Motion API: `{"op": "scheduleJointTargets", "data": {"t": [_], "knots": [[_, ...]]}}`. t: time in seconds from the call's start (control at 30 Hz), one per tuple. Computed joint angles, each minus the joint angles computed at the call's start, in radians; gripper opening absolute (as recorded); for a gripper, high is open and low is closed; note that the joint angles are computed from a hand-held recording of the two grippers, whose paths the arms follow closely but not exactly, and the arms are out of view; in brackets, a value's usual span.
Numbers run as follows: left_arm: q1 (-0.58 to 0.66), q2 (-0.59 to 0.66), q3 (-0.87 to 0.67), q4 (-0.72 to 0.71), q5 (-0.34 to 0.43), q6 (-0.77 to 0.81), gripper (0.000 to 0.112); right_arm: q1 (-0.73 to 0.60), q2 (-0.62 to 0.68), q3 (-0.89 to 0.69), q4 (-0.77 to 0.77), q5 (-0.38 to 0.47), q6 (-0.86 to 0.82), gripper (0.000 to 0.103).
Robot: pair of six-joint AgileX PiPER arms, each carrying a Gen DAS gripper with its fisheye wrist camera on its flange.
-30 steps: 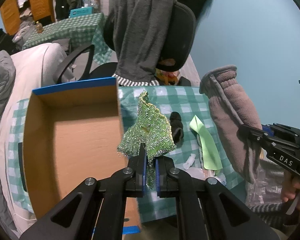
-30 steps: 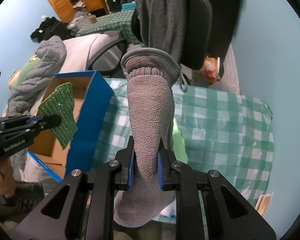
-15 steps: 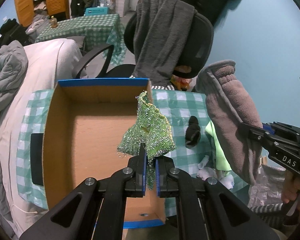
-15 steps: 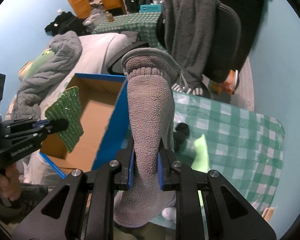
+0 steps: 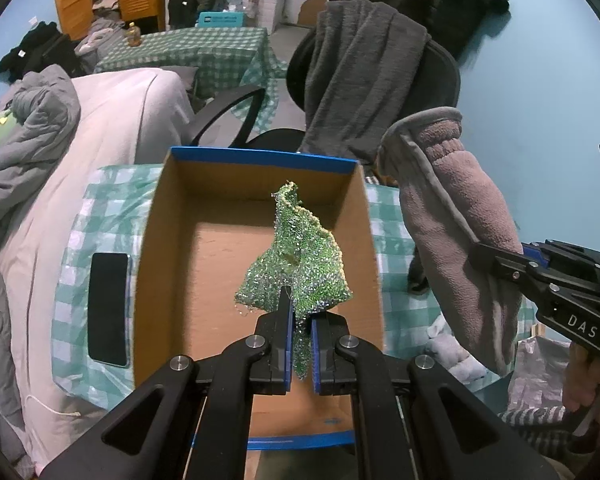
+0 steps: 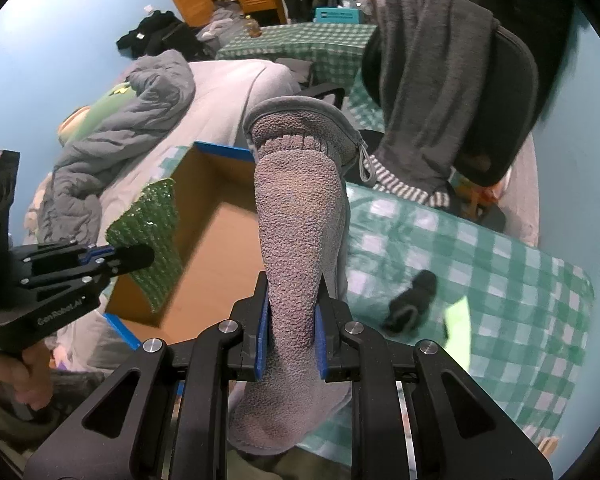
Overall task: Organize soft objects
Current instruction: 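Lift the grey sock with the right gripper while the left gripper carries the glittery pad over the box, then open both grippers to drop the grey sock and glittery pad into the box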
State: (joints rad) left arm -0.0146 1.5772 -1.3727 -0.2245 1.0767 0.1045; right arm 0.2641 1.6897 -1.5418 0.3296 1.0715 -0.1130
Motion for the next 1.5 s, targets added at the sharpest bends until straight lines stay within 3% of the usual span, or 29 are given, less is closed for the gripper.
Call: {"op": "scheduleJointTargets", "data": {"t": [0.5,1.17,1.27,1.4,1.5], "knots": [[0.105,0.034,0.024,-0.009,-0.009,0.082,0.007,0.127,0.132,-0.144,-0.008,0.004,0.077,0.018],[0.148,0.118,0.057,0.006,-0.020,0.114,0.007,0.208,0.267,-0.231,-0.004,0.014,0.147,0.018],[0.150,0.125,0.060,0.019,-0.016,0.105,0.007,0.214,0.274,-0.238,-0.002,0.019,0.162,0.024],[0.153,0.116,0.069,0.031,-0.018,0.093,0.014,0.220,0.273,-0.241,-0.005,0.018,0.176,0.028],[0.154,0.106,0.077,0.039,-0.021,0.085,0.037,0.230,0.260,-0.235,-0.023,0.012,0.189,0.039]]}}
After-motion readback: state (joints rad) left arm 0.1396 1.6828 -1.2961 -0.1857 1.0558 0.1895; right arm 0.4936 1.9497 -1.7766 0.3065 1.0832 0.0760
